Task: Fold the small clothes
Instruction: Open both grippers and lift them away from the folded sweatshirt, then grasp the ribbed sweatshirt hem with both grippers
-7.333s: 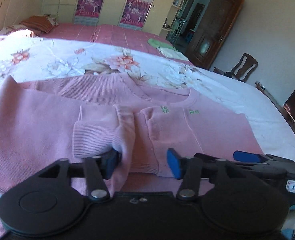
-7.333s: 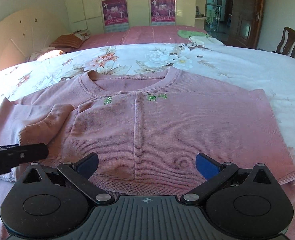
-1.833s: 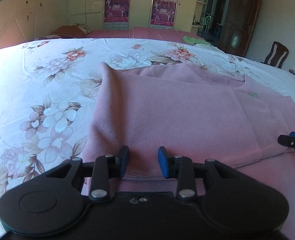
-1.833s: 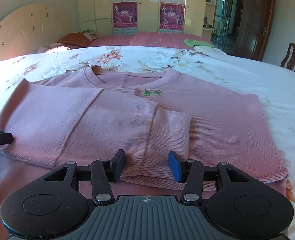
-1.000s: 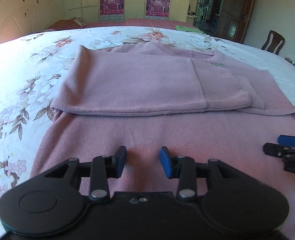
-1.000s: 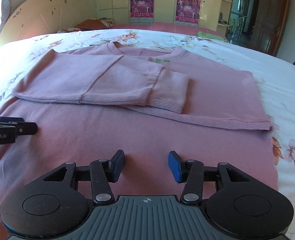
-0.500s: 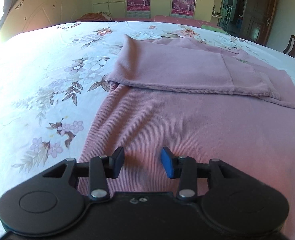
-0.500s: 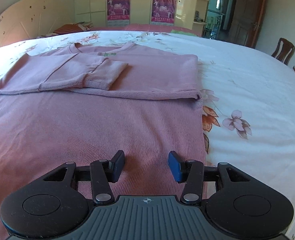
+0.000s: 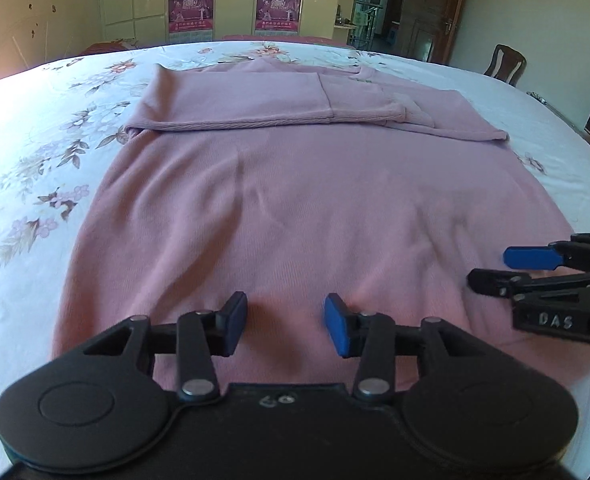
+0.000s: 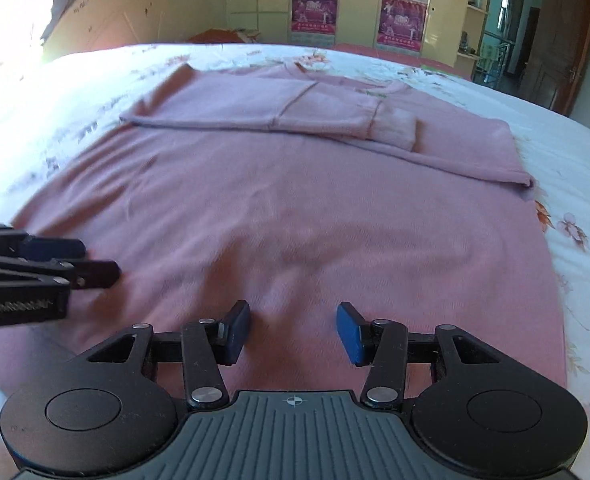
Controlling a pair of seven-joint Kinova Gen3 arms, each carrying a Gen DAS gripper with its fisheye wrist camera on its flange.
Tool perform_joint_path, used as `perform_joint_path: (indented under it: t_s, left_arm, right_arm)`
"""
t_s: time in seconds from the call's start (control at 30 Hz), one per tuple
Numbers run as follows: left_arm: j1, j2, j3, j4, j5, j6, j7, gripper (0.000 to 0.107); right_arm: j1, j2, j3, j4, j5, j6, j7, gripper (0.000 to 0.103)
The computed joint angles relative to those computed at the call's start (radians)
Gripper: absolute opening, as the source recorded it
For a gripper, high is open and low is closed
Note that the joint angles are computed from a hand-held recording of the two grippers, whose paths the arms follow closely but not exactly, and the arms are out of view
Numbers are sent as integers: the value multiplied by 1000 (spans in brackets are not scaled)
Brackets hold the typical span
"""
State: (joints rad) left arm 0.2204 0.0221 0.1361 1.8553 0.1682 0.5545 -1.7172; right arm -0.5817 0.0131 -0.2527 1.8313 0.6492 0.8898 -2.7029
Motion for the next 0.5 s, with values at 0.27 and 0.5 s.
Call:
perform_joint_path:
  t_s: [0.27, 0.5]
  left_arm:
    - [-65, -113, -82, 97, 156, 38, -190, 44]
    - [-92, -206, -83, 125, 97, 65, -105, 56]
  right_arm:
    - [8, -123, -66, 107, 5, 161, -152, 48]
    - [6, -172, -144, 85, 2, 294, -263, 48]
